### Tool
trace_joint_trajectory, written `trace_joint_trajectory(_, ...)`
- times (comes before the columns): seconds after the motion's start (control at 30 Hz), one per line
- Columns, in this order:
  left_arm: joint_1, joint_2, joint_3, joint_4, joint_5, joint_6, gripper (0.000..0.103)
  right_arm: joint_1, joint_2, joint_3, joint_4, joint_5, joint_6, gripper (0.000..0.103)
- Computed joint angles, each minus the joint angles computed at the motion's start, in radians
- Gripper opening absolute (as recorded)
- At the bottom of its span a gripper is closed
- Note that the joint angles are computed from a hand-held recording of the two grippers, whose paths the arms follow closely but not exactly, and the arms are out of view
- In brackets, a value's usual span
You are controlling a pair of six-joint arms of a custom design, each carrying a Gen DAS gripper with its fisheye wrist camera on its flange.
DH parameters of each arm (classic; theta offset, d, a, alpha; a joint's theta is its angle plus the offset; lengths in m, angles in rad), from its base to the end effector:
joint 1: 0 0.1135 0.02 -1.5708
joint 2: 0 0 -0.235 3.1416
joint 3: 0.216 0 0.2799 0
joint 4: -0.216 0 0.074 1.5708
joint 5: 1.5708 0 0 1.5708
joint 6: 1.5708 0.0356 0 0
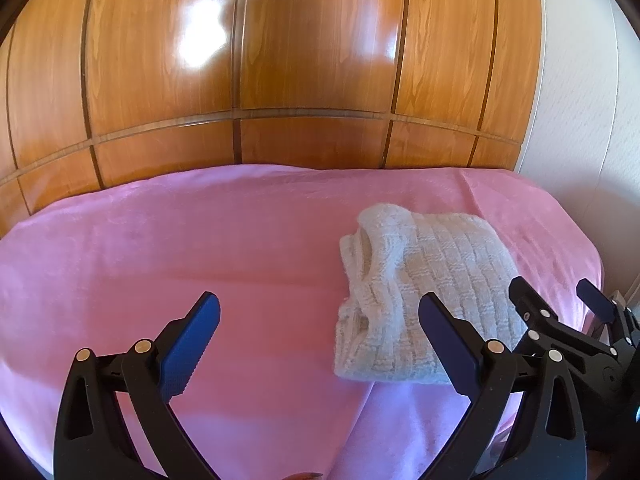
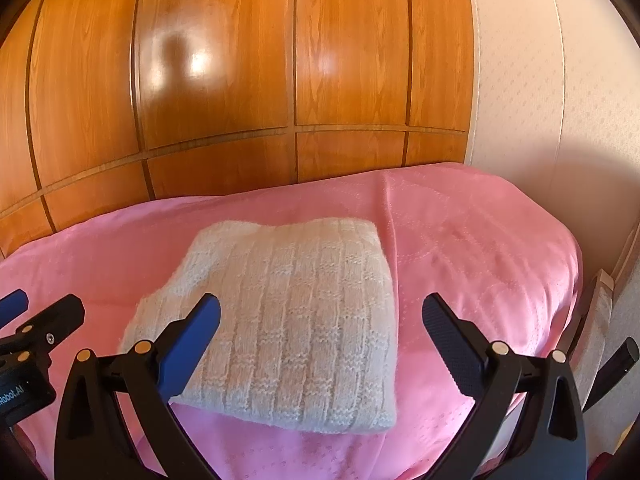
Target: Fold small clothes
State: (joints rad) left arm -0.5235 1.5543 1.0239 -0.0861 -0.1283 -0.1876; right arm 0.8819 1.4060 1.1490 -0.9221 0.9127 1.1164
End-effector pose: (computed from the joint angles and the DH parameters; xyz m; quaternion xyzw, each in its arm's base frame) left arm 0.3240 -0.1818 0.1987 0.1192 0.8789 -0.1062 0.4495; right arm 0.2110 0.2119 0.2453 0.1882 0.8644 -0.0869 0.4580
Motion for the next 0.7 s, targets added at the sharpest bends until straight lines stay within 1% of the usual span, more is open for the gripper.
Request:
trace_joint_trajectory(0.3, -0.001, -0.002, 0.002, -0.002, 0.004, -0.001, 0.098, -0.002, -0.002, -0.001, 0.008, -0.008, -0.011, 0.101)
trace_joint_trajectory(0.53, -0.017, -0.005, 0.002, -0.007, -0.018, -0.007, 0.098, -0.015, -0.005, -0.017, 0.035, -0.027, -0.029, 0.101)
trace_joint_trajectory(0.63, -0.015, -0.01, -0.014, 0.023, -0.015, -0.012, 0.098, -0.02, -0.004, -0.024, 0.045, -0.037, -0.04, 0.101)
trace_joint_trajectory(0.7, -0.016, -0.002, -0.013, 0.029, -0.032, -0.006, 0.098, -0.024, -0.004, -0.029, 0.056, -0.044, -0.046, 0.101)
